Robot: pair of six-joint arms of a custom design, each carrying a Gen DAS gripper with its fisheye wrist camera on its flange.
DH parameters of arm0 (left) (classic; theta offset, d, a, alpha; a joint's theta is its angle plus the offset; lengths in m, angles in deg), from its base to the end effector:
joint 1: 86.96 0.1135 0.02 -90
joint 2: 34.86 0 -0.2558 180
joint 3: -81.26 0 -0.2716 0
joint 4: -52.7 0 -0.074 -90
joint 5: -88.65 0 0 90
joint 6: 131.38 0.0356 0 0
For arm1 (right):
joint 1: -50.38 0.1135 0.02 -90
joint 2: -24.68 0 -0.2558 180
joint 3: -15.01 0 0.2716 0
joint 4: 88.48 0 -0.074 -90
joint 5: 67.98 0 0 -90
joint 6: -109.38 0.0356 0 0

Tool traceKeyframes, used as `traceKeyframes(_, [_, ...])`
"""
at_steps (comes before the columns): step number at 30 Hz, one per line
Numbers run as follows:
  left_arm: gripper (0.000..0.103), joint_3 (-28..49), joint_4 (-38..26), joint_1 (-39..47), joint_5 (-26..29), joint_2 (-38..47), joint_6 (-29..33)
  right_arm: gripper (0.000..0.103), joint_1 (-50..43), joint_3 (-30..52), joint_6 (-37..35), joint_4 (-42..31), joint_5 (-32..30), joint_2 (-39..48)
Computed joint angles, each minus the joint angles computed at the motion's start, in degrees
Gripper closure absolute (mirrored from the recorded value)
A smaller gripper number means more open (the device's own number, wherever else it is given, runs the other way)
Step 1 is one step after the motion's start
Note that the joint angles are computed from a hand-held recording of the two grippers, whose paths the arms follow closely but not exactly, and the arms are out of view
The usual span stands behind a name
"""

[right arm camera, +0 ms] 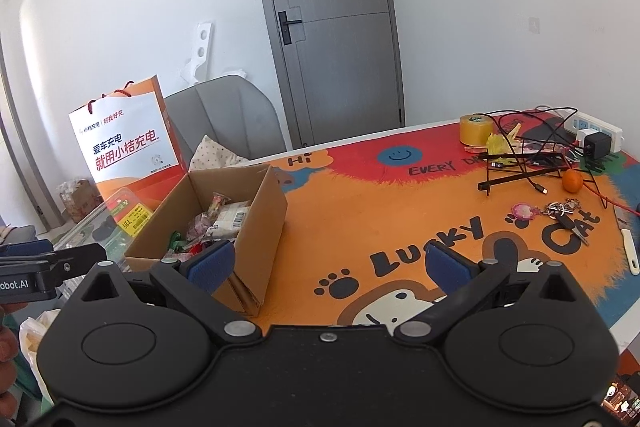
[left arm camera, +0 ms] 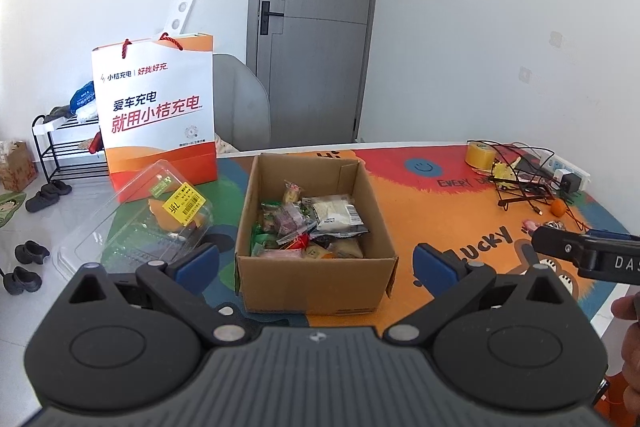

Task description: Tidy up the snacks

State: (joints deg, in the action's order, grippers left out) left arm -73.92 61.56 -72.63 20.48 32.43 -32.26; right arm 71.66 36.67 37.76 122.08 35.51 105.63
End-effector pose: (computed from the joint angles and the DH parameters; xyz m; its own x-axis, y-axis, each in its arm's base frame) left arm 0.2075 0.0393 0.1068 -0.5184 0.0194 -0.8549 0.1544 0.9854 -0.0712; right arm 0.2022 0.0698 0.0804 -0.4762 0.1436 -0.8675 -0.0128 0.9853 0.1701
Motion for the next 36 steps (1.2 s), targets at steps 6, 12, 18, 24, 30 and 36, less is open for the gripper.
traceKeyframes(6, [0.001,0.13,0.26,-0.54,-0.38,0.8,0.26,0.0,-0.01,0.02,0.02,-0.33,0.09,-0.22])
traceKeyframes(12, [0.001,0.25,1.03,-0.6,-0.85,1.55,-0.04,0.0,0.02,0.21,-0.05,-0.18,0.17,0.21])
traceKeyframes(18, [0.001,0.4,1.43,-0.06,-0.7,1.93,-0.03,0.0,0.05,0.3,0.07,-0.33,0.15,0.28])
traceKeyframes(24, [0.001,0.6,1.3,0.21,-0.62,2.17,-0.13,0.0,0.24,0.28,0.19,-0.63,0.1,0.12])
traceKeyframes(30, [0.001,0.67,1.44,0.42,-0.56,2.52,-0.15,0.0,0.26,0.46,0.18,-0.42,0.11,0.62])
traceKeyframes(36, [0.001,0.57,1.35,0.3,-0.59,2.49,0.08,0.0,0.36,0.56,-0.14,-0.53,0.32,0.74])
